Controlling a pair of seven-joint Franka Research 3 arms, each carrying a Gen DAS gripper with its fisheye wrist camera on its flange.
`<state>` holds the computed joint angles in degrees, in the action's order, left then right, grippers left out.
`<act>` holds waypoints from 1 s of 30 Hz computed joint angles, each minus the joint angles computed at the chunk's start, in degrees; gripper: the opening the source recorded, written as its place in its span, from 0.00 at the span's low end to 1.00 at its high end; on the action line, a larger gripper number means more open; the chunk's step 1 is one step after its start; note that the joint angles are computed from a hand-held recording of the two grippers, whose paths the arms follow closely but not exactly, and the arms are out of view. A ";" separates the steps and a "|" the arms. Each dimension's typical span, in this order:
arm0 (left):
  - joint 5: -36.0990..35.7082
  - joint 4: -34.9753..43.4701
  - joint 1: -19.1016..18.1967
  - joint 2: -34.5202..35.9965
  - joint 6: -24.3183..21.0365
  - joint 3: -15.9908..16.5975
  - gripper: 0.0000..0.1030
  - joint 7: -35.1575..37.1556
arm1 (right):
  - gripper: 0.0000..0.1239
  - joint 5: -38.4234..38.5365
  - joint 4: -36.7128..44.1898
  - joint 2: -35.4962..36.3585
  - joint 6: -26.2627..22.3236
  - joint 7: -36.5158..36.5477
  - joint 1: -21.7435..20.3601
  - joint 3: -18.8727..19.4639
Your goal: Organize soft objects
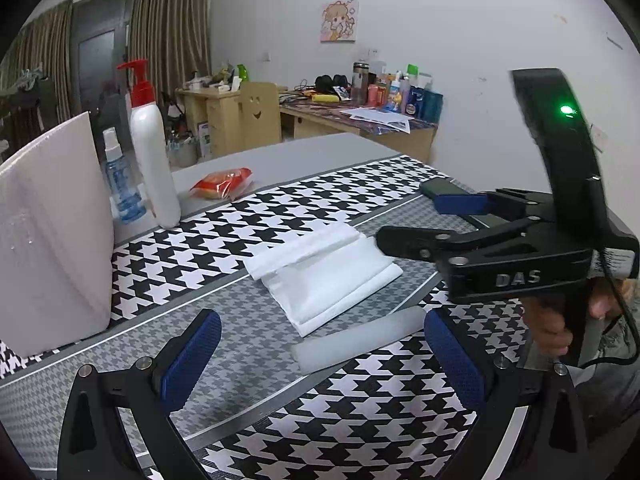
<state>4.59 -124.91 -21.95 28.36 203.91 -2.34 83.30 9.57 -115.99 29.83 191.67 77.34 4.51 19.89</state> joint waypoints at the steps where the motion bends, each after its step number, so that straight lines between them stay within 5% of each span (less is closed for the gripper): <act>1: 0.61 -0.07 0.67 0.01 0.22 -0.56 0.99 -0.29 | 0.78 -0.05 0.68 0.33 -0.79 0.01 0.07 -0.09; 5: 3.95 0.31 4.04 0.36 0.08 -2.98 0.99 -2.38 | 0.77 0.95 3.17 1.66 -3.55 -0.73 1.33 -1.30; 9: 2.29 1.06 1.96 1.10 -0.49 -0.82 0.99 -1.93 | 0.71 2.84 6.17 3.16 -7.82 -2.54 2.71 -2.42; 13: 4.55 1.91 3.98 1.51 -2.83 -2.21 0.99 -3.55 | 0.69 5.08 8.70 4.40 -10.89 -4.48 4.96 -4.40; 17: 5.29 1.84 4.12 1.33 -3.42 -1.82 0.99 -4.47 | 0.64 6.06 11.53 5.43 -15.33 -3.36 11.04 -11.20; 24: 5.21 2.39 3.84 1.68 -4.36 -1.09 0.99 -5.64 | 0.44 3.27 12.14 5.95 -15.82 0.62 19.13 -19.99; 26: 5.37 2.65 3.81 1.87 -4.79 -0.97 0.99 -6.10 | 0.37 2.67 11.49 5.67 -15.03 -0.14 18.63 -19.10; 30: 4.89 2.79 2.37 2.00 -4.97 0.38 0.99 -6.29 | 0.07 2.88 11.18 5.16 -15.93 -1.08 17.33 -17.45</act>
<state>9.48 -122.12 -19.58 30.36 198.94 -1.96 77.01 12.45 -104.81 35.00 175.74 76.26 21.84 2.44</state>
